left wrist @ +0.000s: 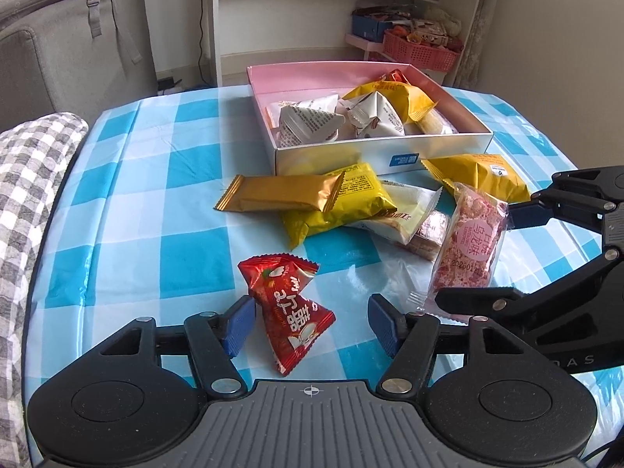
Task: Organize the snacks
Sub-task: 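Lift the red candy packet with the left gripper while the right lifts the pink pastry bar, then carry both packets over the pink box and open both grippers to drop them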
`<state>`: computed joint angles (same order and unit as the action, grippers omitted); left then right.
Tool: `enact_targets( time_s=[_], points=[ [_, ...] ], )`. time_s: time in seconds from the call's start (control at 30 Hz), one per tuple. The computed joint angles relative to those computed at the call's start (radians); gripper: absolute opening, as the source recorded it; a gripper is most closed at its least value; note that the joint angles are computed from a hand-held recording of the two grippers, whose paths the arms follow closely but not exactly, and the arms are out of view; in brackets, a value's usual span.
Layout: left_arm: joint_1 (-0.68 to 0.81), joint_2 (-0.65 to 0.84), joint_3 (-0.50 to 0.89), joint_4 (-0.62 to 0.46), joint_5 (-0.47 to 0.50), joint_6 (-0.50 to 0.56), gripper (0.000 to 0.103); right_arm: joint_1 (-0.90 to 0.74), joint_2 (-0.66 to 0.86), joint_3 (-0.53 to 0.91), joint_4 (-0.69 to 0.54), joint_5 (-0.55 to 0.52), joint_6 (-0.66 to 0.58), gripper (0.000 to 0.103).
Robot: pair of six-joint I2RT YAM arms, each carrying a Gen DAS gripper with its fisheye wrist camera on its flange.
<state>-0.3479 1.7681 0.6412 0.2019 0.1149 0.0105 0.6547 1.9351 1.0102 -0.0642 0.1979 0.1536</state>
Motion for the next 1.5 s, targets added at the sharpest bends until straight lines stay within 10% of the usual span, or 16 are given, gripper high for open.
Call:
enact_targets(
  time_s=[0.53, 1.5],
  points=[
    [-0.058, 0.106, 0.062, 0.001, -0.149, -0.073, 0.037, 0.005, 0.026, 0.017, -0.024, 0.007, -0.006, 0.068],
    [-0.076, 0.057, 0.257, -0.029, -0.151, -0.052, 0.036, -0.189, 0.027, 0.191, -0.051, -0.019, 0.026, 0.068]
  ],
)
